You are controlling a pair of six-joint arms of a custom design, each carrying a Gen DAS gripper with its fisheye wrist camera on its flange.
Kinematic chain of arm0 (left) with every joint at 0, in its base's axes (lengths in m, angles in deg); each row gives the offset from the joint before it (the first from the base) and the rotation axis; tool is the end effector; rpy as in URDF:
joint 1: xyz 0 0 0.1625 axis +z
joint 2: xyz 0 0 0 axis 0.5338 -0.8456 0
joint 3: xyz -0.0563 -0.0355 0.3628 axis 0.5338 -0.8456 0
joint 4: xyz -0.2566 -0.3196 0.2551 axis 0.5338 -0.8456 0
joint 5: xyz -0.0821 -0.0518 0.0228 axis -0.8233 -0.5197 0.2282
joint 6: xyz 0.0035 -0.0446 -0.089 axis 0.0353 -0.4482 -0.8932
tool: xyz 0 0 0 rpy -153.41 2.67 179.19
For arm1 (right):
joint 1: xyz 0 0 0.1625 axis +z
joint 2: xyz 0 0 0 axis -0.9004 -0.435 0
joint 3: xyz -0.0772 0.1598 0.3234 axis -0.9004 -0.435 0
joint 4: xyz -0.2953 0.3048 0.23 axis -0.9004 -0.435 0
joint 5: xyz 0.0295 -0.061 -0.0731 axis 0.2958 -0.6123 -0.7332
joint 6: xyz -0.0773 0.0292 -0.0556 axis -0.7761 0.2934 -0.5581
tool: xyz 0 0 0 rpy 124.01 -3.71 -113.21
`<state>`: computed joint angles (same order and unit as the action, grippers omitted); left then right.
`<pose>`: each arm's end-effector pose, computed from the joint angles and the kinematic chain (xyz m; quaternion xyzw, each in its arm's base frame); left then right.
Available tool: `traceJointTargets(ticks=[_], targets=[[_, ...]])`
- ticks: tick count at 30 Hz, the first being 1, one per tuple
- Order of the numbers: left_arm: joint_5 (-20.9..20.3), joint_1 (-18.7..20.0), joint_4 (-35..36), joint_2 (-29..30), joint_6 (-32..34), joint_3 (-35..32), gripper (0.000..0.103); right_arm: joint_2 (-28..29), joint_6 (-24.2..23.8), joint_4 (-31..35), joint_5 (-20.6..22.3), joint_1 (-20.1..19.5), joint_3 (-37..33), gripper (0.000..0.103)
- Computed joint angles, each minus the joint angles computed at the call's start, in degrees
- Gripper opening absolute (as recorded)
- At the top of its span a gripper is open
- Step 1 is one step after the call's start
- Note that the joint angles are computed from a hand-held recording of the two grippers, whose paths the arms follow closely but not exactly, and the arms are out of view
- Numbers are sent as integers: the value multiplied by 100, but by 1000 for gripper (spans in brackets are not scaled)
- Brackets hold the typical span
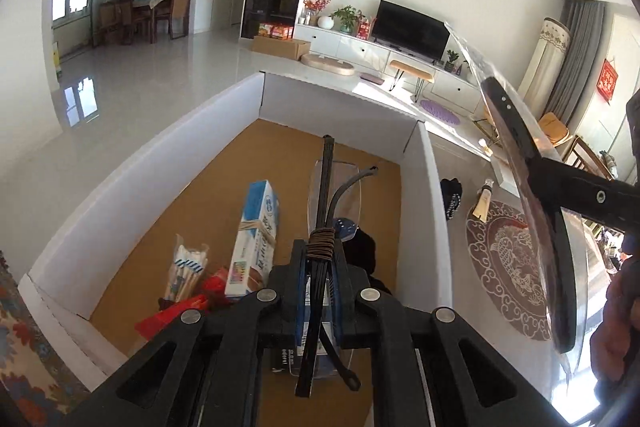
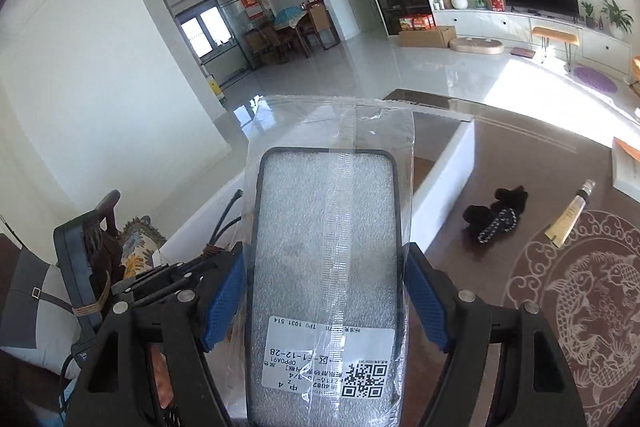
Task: Organize objects
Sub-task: 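Carry the glasses and phone case bag into the white bin and open both tools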
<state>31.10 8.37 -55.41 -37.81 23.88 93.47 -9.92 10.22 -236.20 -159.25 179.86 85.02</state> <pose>-0.1409 -0.4033 0.2798 0.1002 0.8790 -0.3670 0.2875 0.3487 -0.4743 0.1436 0.2920 -0.9176 0.2537 0.0920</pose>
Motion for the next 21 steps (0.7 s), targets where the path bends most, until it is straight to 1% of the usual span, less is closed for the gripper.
traceJointTargets(ticks=[2, 3, 4, 5, 6, 7, 9, 11, 12, 14, 15, 16, 19, 21], targets=[[243, 290, 917, 77, -554, -208, 14, 720, 24, 34, 24, 174, -453, 76], [395, 384, 1301, 81, -871, -257, 21, 1050, 42, 42, -43, 239, -660, 76], [487, 436, 1568, -11, -1122, -238, 36, 1328, 72, 64, -113, 278, -798, 77], [547, 454, 1711, -191, -1327, -154, 47, 1600, 139, 224, -169, 282, -977, 79], [632, 430, 1831, -399, -1555, -43, 69, 1821, 235, 424, -224, 275, -1128, 80], [766, 364, 1934, -629, -1786, 95, 82, 1973, 305, 513, -286, 261, -1192, 80], [980, 164, 2147, -1116, -2090, 361, 83, 2045, 291, 303, -350, 229, -1068, 80], [1103, -37, 2348, -1464, -2328, 547, 83, 1847, 170, -135, -221, 156, -741, 80], [1139, -134, 2362, -1540, -2417, 617, 83, 1664, 87, -357, -140, 119, -530, 82], [1108, -374, 2226, -1706, -2438, 784, 83, 1253, -164, -828, -103, 49, -79, 91], [1032, -497, 1959, -1703, -2301, 866, 83, 984, -314, -1104, -184, 34, 193, 98], [943, -649, 1686, -1681, -2131, 927, 83, 742, -484, -1379, -305, -6, 449, 103], [645, -1104, 726, -1370, -1582, 1100, 83, -14, -977, -1843, -867, -250, 1123, 103], [434, -1388, -194, -1016, -1080, 1251, 84, -415, -1160, -2012, -1381, -535, 1525, 103]])
